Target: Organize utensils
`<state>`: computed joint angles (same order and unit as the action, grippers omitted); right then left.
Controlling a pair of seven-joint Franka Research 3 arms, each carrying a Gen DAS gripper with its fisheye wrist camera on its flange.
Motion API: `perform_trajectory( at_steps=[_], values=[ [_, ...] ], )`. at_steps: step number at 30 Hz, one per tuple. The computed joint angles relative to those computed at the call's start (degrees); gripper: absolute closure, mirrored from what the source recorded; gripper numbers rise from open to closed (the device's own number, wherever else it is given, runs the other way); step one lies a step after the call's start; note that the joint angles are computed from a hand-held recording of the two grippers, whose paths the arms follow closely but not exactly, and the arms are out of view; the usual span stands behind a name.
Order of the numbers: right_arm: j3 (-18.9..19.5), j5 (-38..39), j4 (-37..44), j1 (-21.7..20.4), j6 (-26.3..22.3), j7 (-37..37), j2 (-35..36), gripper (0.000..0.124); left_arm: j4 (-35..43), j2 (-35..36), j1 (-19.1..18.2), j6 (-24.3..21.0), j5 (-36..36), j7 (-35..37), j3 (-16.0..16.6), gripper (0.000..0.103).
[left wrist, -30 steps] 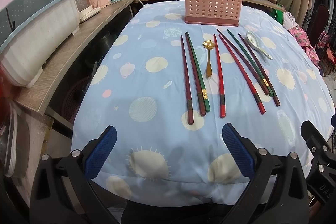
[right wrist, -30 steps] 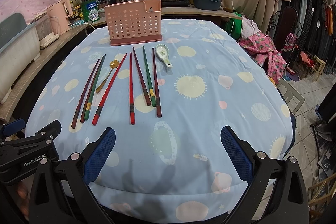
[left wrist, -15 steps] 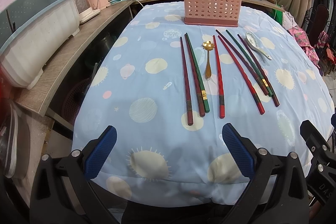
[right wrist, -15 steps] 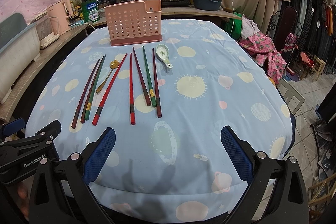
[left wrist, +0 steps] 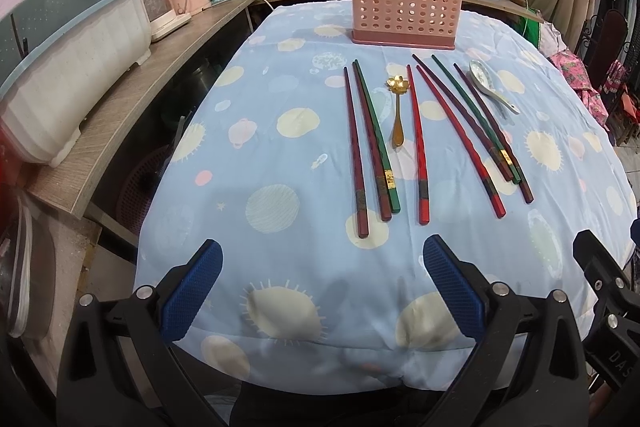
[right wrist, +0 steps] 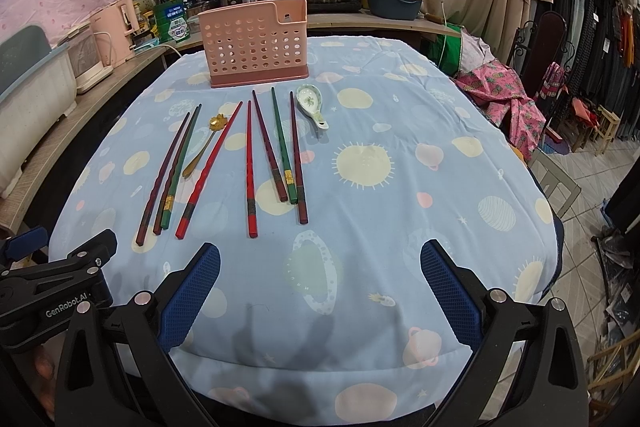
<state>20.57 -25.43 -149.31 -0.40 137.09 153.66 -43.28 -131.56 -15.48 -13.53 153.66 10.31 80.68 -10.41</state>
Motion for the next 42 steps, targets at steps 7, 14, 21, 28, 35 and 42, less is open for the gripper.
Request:
perform_trajectory(
  at_steps=[7,14,21,28,35,42],
  values=[
    [-0.9,0.4,-0.3,0.1,0.3,-0.6,0.4,0.028,2.7,3.5,0.2,-2.0,-2.9,1.6,0.8,0.007],
    [-2.1,0.9,-0.3,-0.9,1.9,-1.0,2.5,0.028,5.9,8.3,1.4,-2.7,-2.7,1.3,0.1,0.007],
    [-3.1,0.3,0.6,-2.4,3.8,-1.2,5.8,0.028,9.2,12.6,2.0,-4.1,-2.5,2.1,-0.5,0.017],
    [-4.3,-1.1,2.2,-3.6,5.8,-1.4,9.3,0.028,10.5,14.5,2.3,-3.3,-2.9,2.8,-0.9,0.023],
    [-5.8,-4.6,5.0,-6.4,11.3,-1.3,14.4,0.030,12.4,15.8,2.2,-2.9,-6.4,6.8,-1.3,0.048],
    [-9.6,-6.7,10.0,-8.7,19.4,-1.5,22.2,0.046,14.4,17.1,2.8,-3.8,-8.2,7.6,-1.2,0.076]
  ],
)
